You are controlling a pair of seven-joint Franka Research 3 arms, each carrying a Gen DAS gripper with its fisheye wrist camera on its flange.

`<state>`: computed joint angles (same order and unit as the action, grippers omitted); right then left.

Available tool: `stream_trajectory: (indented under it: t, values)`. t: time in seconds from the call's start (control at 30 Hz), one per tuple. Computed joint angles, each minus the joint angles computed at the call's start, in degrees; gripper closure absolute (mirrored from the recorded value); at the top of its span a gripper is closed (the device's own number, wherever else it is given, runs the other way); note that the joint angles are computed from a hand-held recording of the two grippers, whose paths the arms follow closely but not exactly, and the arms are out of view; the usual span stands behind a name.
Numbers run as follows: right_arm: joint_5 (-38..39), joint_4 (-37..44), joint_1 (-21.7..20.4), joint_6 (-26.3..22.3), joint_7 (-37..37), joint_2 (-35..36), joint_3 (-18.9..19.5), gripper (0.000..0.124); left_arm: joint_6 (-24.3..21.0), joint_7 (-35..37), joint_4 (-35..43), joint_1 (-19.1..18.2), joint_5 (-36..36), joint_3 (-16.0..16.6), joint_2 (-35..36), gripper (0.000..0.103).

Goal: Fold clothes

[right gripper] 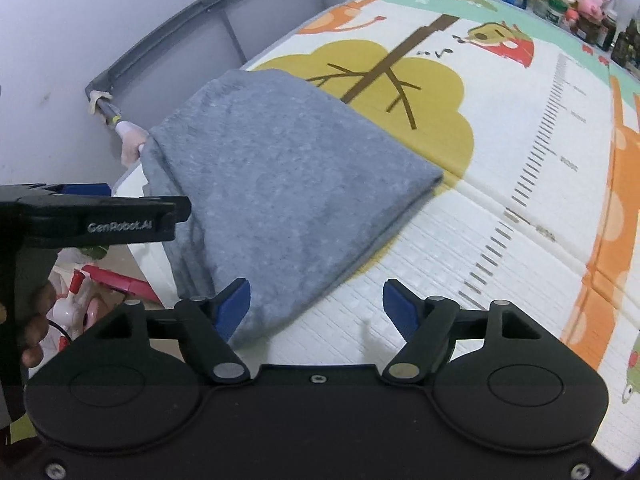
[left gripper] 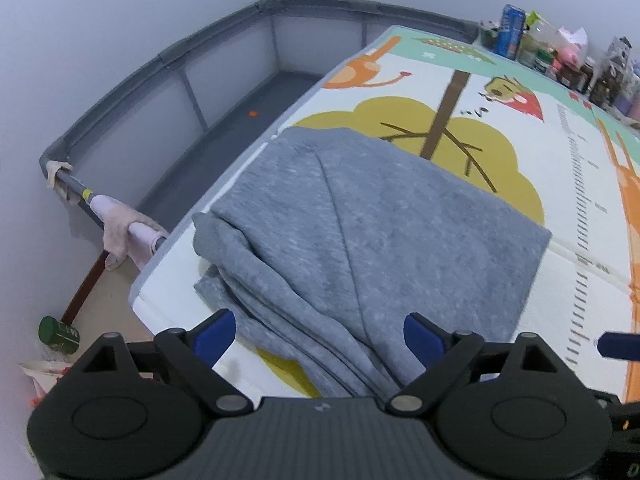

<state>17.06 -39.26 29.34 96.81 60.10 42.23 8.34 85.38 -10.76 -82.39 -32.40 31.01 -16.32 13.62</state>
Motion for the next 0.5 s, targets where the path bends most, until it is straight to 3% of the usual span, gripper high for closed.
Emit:
stream_trajectory:
  t: [0.17,0.33,0.5]
  values:
    - [-0.8,-3.1,-0.4,0.9,-1.2,-1.8,-0.5,0.041,-0.7,0.3,2.5,-0.8,-0.6,-0.2,1.6,0.009]
    - [-1.9,0.4,-0.5,-2.5,-1.5,0.2,-0.8,0.039,-1.6,0.8,5.0,-2.0,-1.1,0.0,3.4,0.007]
    - [-2.8,-2.2,-0.6,-2.6,-2.6,-1.2,-1.3,0.037,-2.5,0.6,6.5,-2.8,-1.4,0.4,4.4,0.005]
